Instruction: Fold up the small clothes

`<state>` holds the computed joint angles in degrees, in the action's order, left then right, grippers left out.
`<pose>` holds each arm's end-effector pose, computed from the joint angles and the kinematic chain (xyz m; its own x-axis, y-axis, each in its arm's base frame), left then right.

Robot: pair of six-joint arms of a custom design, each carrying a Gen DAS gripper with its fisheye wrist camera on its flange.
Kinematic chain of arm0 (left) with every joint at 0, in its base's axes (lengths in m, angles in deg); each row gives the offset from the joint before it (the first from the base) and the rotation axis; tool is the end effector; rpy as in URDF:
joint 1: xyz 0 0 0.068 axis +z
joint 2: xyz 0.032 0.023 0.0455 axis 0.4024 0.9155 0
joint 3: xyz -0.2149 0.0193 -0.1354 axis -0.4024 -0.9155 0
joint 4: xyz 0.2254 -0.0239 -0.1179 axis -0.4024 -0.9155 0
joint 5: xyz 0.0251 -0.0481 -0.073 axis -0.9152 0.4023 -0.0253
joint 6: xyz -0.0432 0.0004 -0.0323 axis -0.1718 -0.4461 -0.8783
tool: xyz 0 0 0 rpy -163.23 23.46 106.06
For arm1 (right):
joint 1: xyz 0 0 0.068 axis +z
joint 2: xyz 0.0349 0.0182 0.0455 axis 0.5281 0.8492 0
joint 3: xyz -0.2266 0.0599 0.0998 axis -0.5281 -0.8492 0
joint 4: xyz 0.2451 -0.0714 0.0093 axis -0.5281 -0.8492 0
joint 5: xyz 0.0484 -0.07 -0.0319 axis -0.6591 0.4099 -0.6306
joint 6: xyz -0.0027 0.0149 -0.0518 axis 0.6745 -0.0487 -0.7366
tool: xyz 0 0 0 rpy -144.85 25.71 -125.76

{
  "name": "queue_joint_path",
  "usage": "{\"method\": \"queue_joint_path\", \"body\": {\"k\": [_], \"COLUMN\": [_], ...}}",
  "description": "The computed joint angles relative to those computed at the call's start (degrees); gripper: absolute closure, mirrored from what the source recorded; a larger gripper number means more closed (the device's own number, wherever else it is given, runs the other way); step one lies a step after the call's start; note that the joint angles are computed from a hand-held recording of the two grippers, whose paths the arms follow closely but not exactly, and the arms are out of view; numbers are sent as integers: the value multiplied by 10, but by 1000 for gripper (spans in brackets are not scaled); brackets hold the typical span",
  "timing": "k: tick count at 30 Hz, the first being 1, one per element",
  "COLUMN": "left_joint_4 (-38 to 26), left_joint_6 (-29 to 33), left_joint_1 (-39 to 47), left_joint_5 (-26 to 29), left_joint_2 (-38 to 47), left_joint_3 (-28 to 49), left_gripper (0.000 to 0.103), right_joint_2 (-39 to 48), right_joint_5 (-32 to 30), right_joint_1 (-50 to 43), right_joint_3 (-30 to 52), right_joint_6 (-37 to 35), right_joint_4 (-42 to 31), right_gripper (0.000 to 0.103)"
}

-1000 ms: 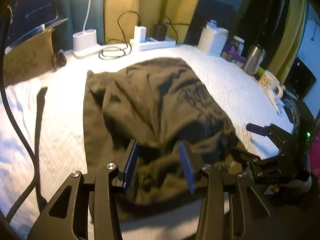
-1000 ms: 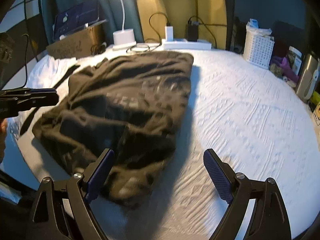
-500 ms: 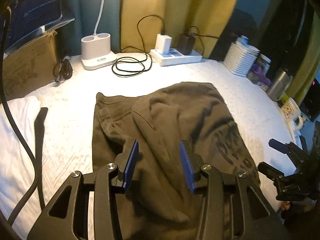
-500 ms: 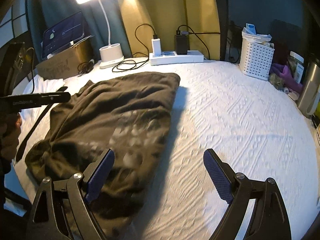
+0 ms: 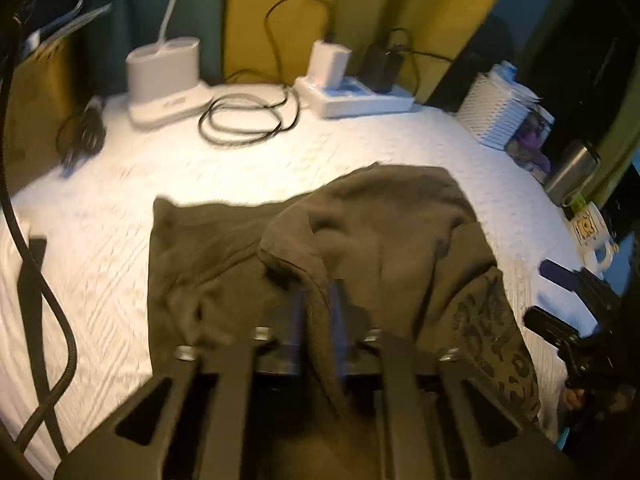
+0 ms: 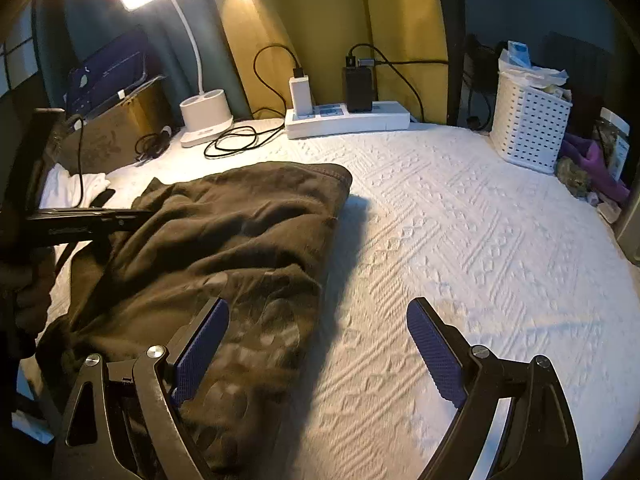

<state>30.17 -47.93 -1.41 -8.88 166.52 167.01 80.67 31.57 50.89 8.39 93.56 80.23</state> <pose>0.4127 -0.2069 0.0856 -0.7103 0.4316 -0.5561 0.6318 0.7392 -0.2333 0.2346 0.0722 0.0453 -0.6564 0.1642 -0.7363 0.0971 0.9863 0.1334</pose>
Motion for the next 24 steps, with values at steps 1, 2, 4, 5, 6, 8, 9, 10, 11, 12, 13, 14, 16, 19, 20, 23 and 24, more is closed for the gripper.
{"method": "queue_joint_path", "body": {"k": [1, 2, 4, 5, 6, 8, 9, 10, 11, 12, 13, 14, 16, 19, 20, 23, 24], "left_joint_4": [-1, 3, 9, 11, 11, 17, 22, 21, 18, 15, 8, 4, -4, -4, -6, -5, -5], "left_joint_6": [2, 0, 2, 2, 2, 6, 9, 12, 17, 20, 26, 29, 33, 34, 32, 33, 34], "left_joint_1": [2, 6, 17, 24, 31, 43, 50, 53, 58, 61, 65, 67, 69, 72, 76, 83, 86], "left_joint_5": [7, 11, 18, 25, 36, 42, 42, 43, 44, 45, 43, 43, 46, 52, 56, 68, 72], "left_joint_2": [-2, -6, -21, -29, -38, -56, -65, -66, -65, -59, -49, -42, -23, -3, 3, 8, 8], "left_joint_3": [1, -2, -12, -17, -22, -34, -39, -36, -31, -22, -10, -3, 13, 26, 31, 28, 26], "left_gripper": [100, 100, 100, 100, 100, 100, 100, 100, 100, 100, 100, 100, 100, 100, 100, 100, 100], "right_joint_2": [9, 15, 24, 27, 31, 36, 40, 45, 48, 51, 57, 58, 66, 89, 108, 165, 187], "right_joint_5": [-5, -8, -13, -14, -15, -17, -20, -30, -40, -53, -71, -78, -98, -147, -177, -226, -254], "right_joint_1": [-4, -6, -10, -10, -9, -8, -8, -10, -14, -20, -33, -40, -58, -94, -112, -143, -153], "right_joint_3": [10, 19, 35, 43, 53, 70, 79, 93, 101, 108, 122, 132, 158, 199, 223, 291, 310], "right_joint_6": [-3, -5, -11, -12, -14, -18, -20, -23, -24, -24, -25, -25, -30, -25, -19, 0, 6], "right_joint_4": [-3, -7, -14, -20, -25, -36, -40, -46, -47, -46, -48, -55, -66, -75, -85, -131, -134], "right_gripper": [12, 12, 12, 12, 12, 12, 12, 12, 12, 12, 12, 12, 12, 27, 36, 58, 63]}}
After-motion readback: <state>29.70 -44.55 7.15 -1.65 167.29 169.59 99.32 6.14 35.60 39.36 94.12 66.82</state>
